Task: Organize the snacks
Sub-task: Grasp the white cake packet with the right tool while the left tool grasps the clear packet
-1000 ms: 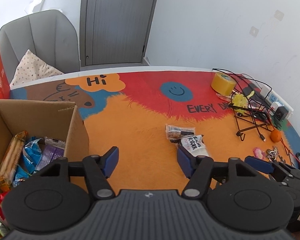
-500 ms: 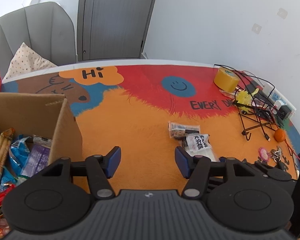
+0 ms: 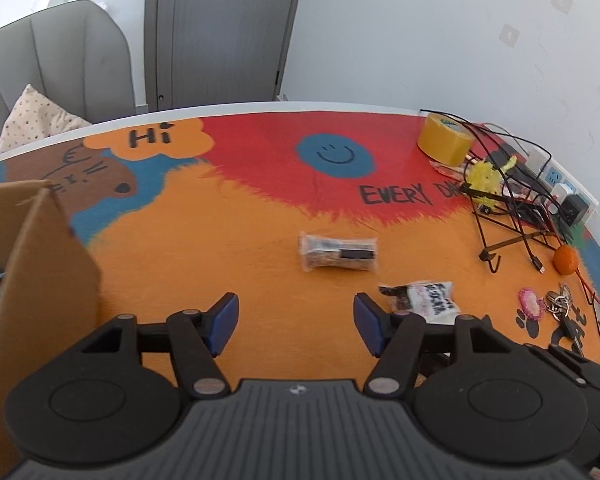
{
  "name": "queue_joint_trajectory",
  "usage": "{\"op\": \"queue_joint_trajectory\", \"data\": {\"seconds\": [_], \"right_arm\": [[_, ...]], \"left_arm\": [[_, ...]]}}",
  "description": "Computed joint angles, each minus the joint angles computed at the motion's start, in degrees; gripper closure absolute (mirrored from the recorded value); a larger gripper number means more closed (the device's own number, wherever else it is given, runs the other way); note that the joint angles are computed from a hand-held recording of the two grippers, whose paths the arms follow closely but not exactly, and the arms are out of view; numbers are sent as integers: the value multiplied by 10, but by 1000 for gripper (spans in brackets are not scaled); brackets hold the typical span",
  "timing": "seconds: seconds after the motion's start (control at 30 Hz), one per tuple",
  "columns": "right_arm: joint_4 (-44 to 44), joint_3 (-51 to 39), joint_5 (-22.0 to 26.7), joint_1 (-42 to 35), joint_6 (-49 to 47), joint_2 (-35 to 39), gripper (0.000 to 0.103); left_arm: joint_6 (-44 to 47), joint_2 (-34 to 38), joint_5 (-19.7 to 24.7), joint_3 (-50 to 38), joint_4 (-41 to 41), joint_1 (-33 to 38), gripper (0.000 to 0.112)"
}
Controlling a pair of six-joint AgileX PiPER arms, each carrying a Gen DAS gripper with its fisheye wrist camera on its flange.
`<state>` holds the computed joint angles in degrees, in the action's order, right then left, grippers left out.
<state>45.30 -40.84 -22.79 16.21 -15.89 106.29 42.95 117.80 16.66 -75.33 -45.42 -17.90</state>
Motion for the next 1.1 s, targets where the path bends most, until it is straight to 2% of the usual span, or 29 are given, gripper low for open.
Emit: {"op": "queue_joint_trajectory", "data": {"seconds": [0.07,0.13,0.4,0.5,0.6,0.8,0.9,1.03,1.1], "right_arm": [[-3,14,-8,-8,6,-7,39],[-18,27,-15,-17,24,-11,39],[-52,51,-34,-51,62,-16,39],[-59,53,-40,-64,66,-12,39],[-68,49,-37,-80,71,-5,39],[-89,41,-39,-97,89,4,39],[-80,33,-39,-101,80,11,38],[-26,16,-44,-92,24,24,35],[2,8,-51,-84,-4,32,34]], "left_arm": [[-17,5,-3,-4,13,-10,45],[-51,10,-15,-8,41,-21,36],[-182,50,-35,-54,146,-46,35],[-144,66,-29,-75,103,-48,28],[-158,79,-45,-90,110,-56,24],[-322,124,-40,-145,256,-67,22],[-366,132,-71,-143,305,-72,21],[-375,136,-96,-137,320,-76,21],[-431,136,-109,-131,383,-79,21]]}}
